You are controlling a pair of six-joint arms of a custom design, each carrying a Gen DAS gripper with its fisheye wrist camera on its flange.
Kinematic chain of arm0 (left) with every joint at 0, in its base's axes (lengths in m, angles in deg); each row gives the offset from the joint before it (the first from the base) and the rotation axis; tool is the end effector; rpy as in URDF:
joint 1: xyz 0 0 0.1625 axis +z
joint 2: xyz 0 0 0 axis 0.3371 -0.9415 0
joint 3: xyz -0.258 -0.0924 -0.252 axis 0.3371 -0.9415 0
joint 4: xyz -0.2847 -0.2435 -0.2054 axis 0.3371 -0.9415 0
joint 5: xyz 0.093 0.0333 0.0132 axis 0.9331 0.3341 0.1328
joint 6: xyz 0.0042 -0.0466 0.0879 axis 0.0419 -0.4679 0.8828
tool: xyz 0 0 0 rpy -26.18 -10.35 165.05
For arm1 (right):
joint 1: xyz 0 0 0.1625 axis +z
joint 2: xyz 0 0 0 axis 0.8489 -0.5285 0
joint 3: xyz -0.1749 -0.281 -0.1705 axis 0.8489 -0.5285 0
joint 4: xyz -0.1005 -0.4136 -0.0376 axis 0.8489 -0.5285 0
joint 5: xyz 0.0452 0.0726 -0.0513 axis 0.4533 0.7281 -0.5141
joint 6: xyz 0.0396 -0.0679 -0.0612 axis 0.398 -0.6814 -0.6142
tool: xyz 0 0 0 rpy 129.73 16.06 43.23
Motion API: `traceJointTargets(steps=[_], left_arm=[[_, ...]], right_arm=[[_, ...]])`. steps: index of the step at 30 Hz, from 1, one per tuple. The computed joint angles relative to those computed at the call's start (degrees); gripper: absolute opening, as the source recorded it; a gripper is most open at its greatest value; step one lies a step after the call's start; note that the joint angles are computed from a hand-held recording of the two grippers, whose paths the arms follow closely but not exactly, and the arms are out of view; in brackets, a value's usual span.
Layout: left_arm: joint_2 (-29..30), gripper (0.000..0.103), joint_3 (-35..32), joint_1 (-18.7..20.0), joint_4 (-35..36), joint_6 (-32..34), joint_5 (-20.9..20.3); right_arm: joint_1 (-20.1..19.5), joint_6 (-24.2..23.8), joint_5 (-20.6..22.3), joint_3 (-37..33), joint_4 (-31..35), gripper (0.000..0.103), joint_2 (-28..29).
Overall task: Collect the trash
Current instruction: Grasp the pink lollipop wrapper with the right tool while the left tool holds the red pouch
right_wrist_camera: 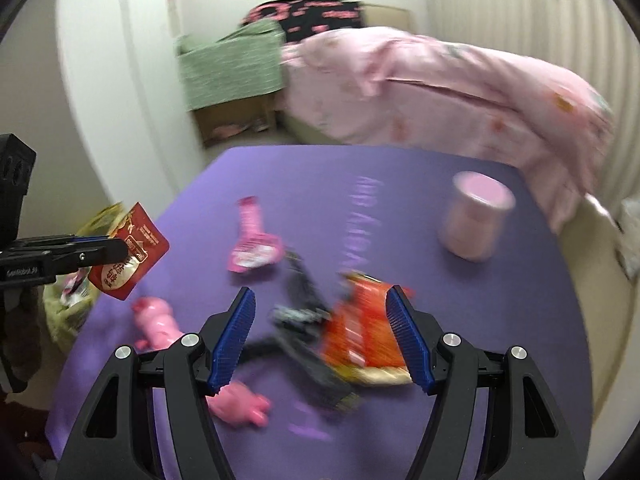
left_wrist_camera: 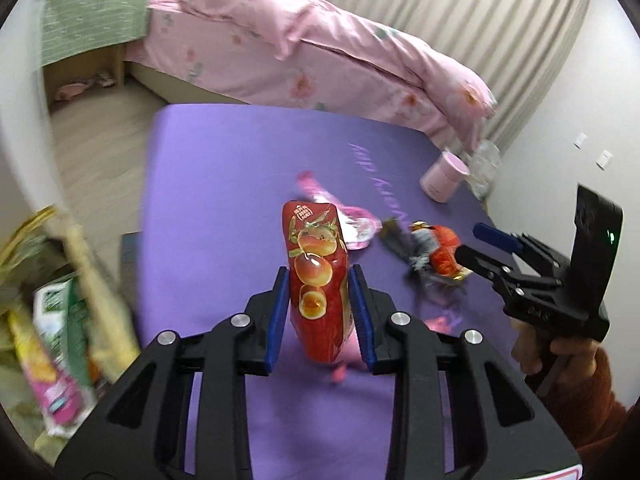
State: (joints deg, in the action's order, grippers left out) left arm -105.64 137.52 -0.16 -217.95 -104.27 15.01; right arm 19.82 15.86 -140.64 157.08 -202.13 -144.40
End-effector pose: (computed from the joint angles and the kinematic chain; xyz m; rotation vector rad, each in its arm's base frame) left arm -0.3621 -0.3408 0.0584 0.4099 2.6044 -0.8764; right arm 0.0474 -0.3747 0.3574 0.8887 -2.4341 0.7384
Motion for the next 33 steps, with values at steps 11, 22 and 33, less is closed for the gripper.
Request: traceJointTargets(steps=[11,22,33], left_arm=[[-9.8,0.029,11.0,-4.6,3.4,-12.5,-3.0],[-5.9,0.034,10.9,-3.9,-0.7,-11.6,-5.7],[-0.7,0.049,8.9,-2.9,-3.1,-9.2,-5.0]], right_arm=[[9.3,1.7,-11.2,-6.0,-6.4,0.056,21.3],[9.3,-0.3,-14.0,-6.2,-4.7,0.049,20.4],[5.7,-3.8,-8.7,-6.2,-0.5,0.053,13.6]])
